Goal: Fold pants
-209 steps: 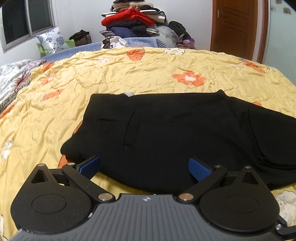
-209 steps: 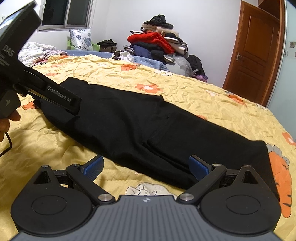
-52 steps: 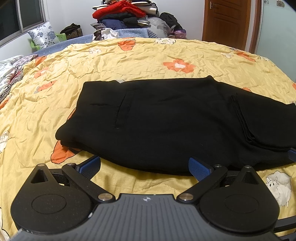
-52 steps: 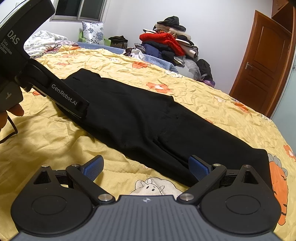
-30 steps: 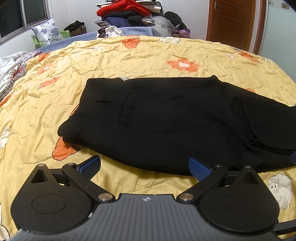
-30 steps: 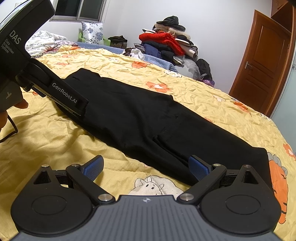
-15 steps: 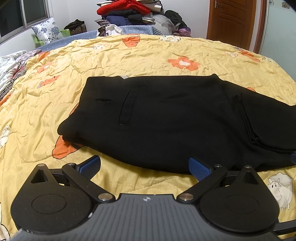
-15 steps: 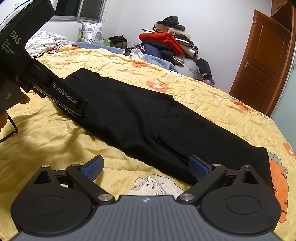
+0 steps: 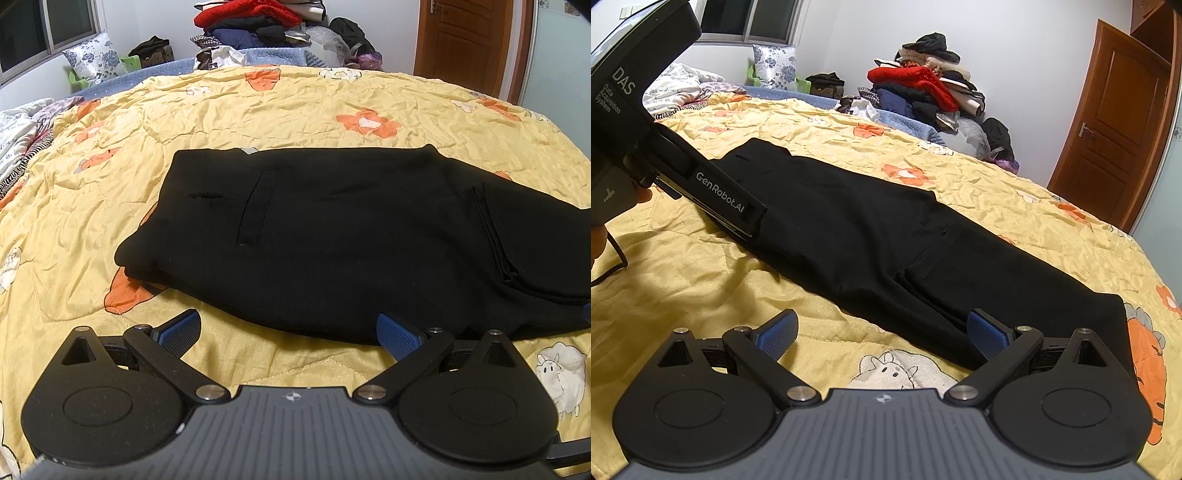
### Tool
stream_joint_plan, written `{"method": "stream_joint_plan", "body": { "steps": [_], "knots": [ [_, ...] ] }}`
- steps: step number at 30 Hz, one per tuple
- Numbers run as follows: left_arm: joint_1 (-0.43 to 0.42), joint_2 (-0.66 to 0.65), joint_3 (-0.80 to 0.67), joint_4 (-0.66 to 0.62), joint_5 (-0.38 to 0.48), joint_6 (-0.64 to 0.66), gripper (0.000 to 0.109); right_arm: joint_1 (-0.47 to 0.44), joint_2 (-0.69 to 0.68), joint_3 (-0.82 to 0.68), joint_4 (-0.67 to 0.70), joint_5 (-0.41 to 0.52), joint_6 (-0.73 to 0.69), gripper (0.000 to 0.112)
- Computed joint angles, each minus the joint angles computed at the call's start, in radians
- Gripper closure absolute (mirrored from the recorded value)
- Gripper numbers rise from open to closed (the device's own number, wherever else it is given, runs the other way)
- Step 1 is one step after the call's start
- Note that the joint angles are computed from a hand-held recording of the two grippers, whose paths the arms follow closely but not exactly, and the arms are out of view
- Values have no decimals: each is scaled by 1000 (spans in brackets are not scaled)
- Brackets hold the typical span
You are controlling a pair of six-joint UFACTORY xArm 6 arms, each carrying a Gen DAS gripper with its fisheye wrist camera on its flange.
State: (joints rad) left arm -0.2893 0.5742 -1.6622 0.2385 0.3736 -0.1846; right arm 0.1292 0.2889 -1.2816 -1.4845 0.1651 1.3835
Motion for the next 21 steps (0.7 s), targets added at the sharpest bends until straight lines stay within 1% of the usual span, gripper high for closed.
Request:
{"method": "stream_joint_plan", "body": {
  "steps": [5, 8, 11, 12, 14, 17, 18, 19, 21],
  "knots": [
    [1, -1, 0, -14, 3, 12, 6, 1, -2, -3, 7, 0, -9, 13],
    [6, -7, 0, -44, 10, 41, 6, 4, 1, -18, 12, -4, -25, 13],
    [25, -26, 12, -49, -13, 47, 6, 12, 32, -75, 22, -21, -71, 13],
    [38, -35, 20, -31, -28, 31, 6, 18, 53, -109, 31, -27, -105, 13],
    [72, -45, 20, 45, -40, -58, 6, 33, 99, -180, 33, -38, -163, 13],
    [129, -49, -4, 123, -27, -194, 6, 71, 198, -318, 59, -43, -319, 13],
    [147, -47, -14, 134, -19, -230, 6, 86, 234, -369, 44, -42, -356, 13],
    [164, -43, -25, 136, -12, -258, 6, 102, 272, -416, 55, -41, -417, 13],
    [192, -32, -51, 93, 5, -261, 8, 132, 352, -510, 121, -30, -573, 13]
  ]
}}
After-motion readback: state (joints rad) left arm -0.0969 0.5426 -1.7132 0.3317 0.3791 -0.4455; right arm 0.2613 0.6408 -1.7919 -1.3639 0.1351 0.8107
